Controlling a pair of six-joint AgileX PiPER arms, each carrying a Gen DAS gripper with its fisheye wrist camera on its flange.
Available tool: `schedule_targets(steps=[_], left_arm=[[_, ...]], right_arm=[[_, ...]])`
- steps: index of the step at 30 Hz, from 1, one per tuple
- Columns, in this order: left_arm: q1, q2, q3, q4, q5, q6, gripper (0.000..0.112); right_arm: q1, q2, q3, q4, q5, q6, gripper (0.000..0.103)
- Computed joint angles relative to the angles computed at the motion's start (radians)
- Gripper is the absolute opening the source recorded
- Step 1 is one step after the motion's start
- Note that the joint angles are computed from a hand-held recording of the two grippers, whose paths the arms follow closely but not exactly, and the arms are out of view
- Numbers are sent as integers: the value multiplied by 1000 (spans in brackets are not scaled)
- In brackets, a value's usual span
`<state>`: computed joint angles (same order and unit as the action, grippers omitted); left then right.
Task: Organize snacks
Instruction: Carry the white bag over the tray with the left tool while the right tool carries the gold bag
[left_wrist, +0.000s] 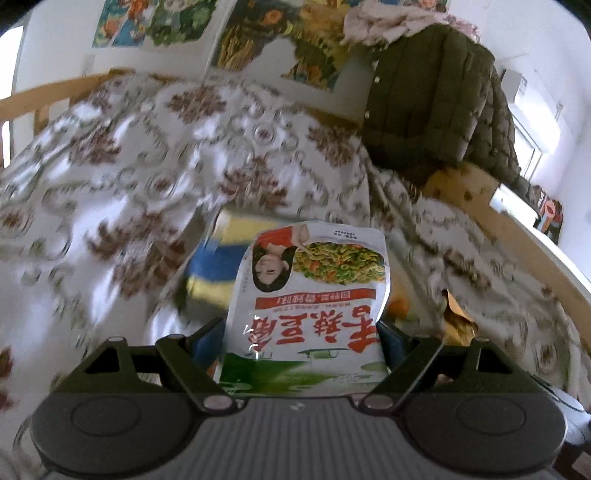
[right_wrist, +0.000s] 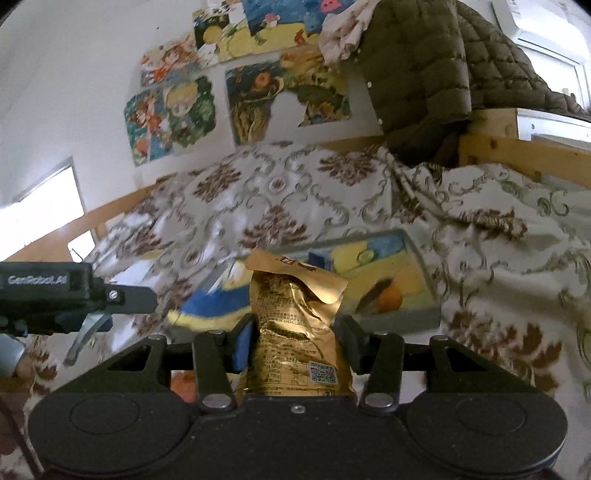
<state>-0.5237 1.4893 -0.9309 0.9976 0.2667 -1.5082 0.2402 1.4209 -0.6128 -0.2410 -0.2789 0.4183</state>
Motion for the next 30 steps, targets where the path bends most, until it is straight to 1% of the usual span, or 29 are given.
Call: schedule_targets(steps=[1, 4, 7, 12, 14, 16, 18, 21, 23, 25, 28, 30], left_arm=[[3, 42, -46, 33, 4, -28, 87], [21, 160, -168, 93, 0, -77, 87], [36, 283, -292, 155, 0, -126, 87], [67, 467, -475, 126, -12, -96, 87], [80, 520, -518, 121, -21, -86, 87], [87, 573, -568, 99, -15, -52, 87], [92, 612, -606, 55, -2, 4, 87], [85, 673, -674, -12, 63, 99, 87], [87, 700, -702, -57, 79, 149, 87], [89, 717, -717, -86, 86, 172, 87], [89, 728, -722, -91, 90, 168, 88], [80, 741, -742, -95, 125, 183, 88]], right_arm=[[-18, 31, -30, -39, -14, 24, 51], [-56, 140, -125, -36, -70, -17, 51], [-99, 264, -228, -99, -109, 13, 51], [-142, 446, -380, -153, -150, 35, 51], [-148, 503, -429, -152, -166, 18, 51], [-149, 546, -463, -126, -183, -14, 51], [-153, 580, -489, -135, -200, -13, 51], [-147, 622, -522, -136, -194, -23, 51], [-144, 646, -541, -167, -180, 16, 51], [-135, 661, -545, -158, -178, 1, 51], [-123, 674, -548, -137, -172, -23, 51], [-118, 680, -555, -135, -157, -25, 51]])
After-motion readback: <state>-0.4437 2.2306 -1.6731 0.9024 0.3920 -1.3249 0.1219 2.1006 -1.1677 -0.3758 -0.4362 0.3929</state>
